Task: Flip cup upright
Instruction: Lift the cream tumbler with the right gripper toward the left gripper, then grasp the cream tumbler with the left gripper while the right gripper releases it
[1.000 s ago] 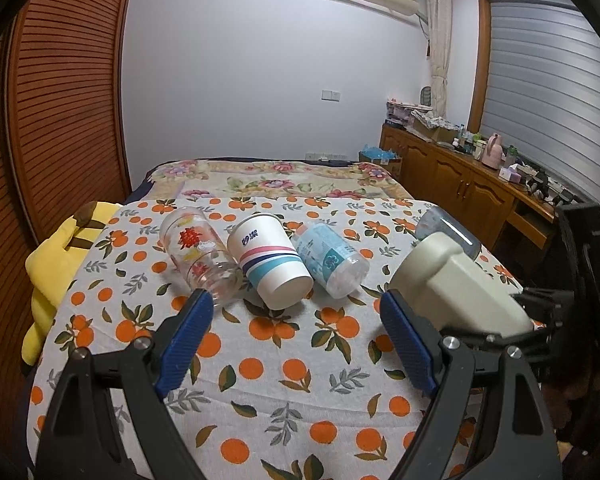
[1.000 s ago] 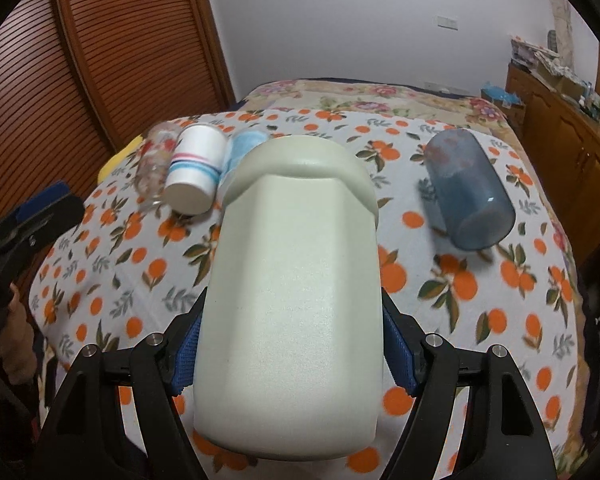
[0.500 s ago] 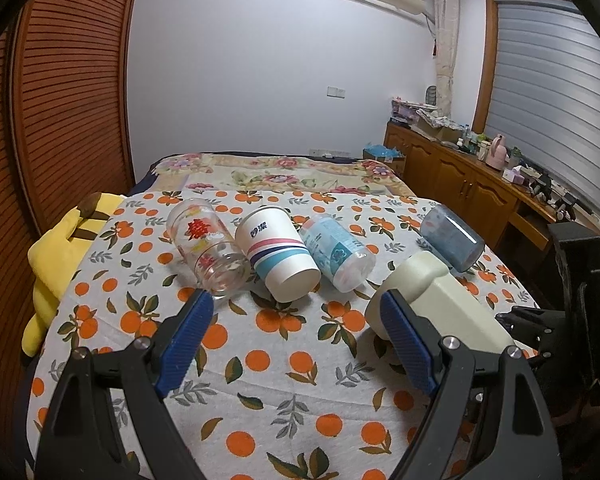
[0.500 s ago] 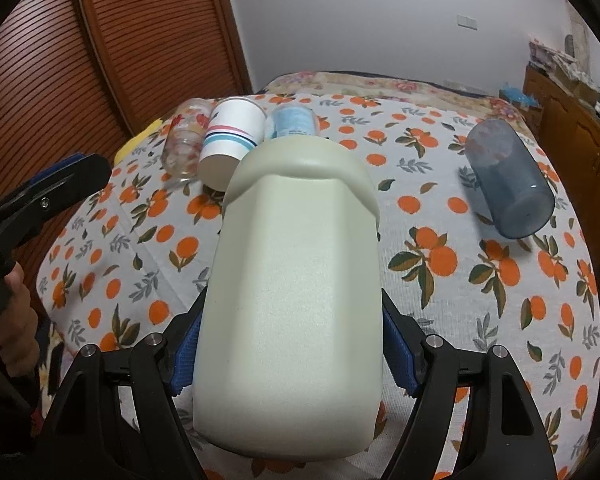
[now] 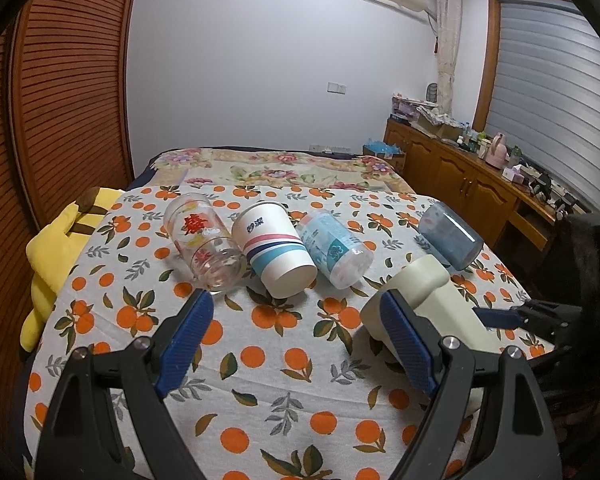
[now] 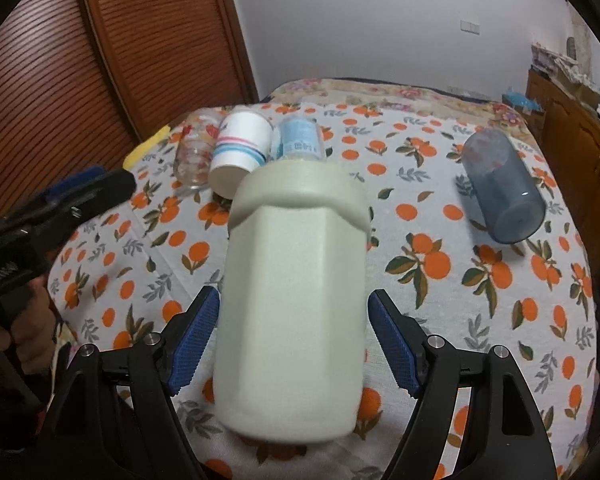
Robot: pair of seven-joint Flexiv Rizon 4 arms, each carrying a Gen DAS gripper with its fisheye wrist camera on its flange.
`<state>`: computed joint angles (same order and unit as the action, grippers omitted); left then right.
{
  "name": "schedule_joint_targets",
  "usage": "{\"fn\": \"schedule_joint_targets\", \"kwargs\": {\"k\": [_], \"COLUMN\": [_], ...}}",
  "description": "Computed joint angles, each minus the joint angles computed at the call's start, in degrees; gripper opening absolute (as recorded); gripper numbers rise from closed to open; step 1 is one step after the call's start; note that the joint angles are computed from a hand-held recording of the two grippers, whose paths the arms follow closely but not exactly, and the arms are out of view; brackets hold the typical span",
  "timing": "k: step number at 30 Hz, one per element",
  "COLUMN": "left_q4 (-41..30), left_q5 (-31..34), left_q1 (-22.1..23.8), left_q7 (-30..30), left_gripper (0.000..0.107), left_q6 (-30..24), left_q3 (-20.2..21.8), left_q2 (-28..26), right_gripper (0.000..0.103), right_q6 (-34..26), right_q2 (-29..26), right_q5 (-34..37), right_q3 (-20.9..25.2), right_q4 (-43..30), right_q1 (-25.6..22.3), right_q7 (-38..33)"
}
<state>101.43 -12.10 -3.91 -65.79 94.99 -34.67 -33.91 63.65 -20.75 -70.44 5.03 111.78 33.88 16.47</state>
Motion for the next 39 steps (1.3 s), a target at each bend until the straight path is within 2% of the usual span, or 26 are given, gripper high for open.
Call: {"fn": "schedule_joint_targets", "kwargs": {"k": [7,11,18,22,27,32,39], "left_q4": [-1.0,-2.5,-7.0,-11.2,-16.2,-19.9,-26.1], "left_q5": [-0.8,-2.6,-5.1,-3.8,-0.9,2.5,5.9], "left_q1": [-2.7,-5.2,-14.2,-20.0,-24.3,-26.0,-27.5], "left_q7": [0.4,1.1,-0.2,-3.7,-9.3,-12.5,-17.1], "left_gripper": [0.086,0.086,0.086,0.086,0.086,0.086,0.086], "left_q6": [-2.4,-5.5,-12.8,-19.0,-25.2,-28.8,-36.7], "left_q3": [1.9,3.6,12.6,19.2,24.1,26.0,28.0], "left_q2": [1.1,1.7,2.6,1.9,0.5,-0.6,-3.5], "right_gripper": [0.08,0.081,0.081,0.081,0.081,0.081,0.081], "right_q6": [-1.7,-3.4,-8.1,-8.8,-7.9,-7.3,-7.1], "right_q2": [4.4,6.9,10.7,11.8,12.4,12.5,12.9], "right_q5": [-6.1,-9.4,-11.7,-13.2,-16.1,-17.4,-18.7], "right_q3": [0.6,1.8,4.2,4.9,5.1,5.3,5.5], "right_q4": [3.6,6.2,10.4,12.2,13.9,14.5,14.9], "right_q1": [-1.1,-3.0,-5.4,-6.7,-8.2,-9.1,-9.7], "right_q7": [5.2,8.1,11.6,14.1,18.0,19.7,21.1]}}
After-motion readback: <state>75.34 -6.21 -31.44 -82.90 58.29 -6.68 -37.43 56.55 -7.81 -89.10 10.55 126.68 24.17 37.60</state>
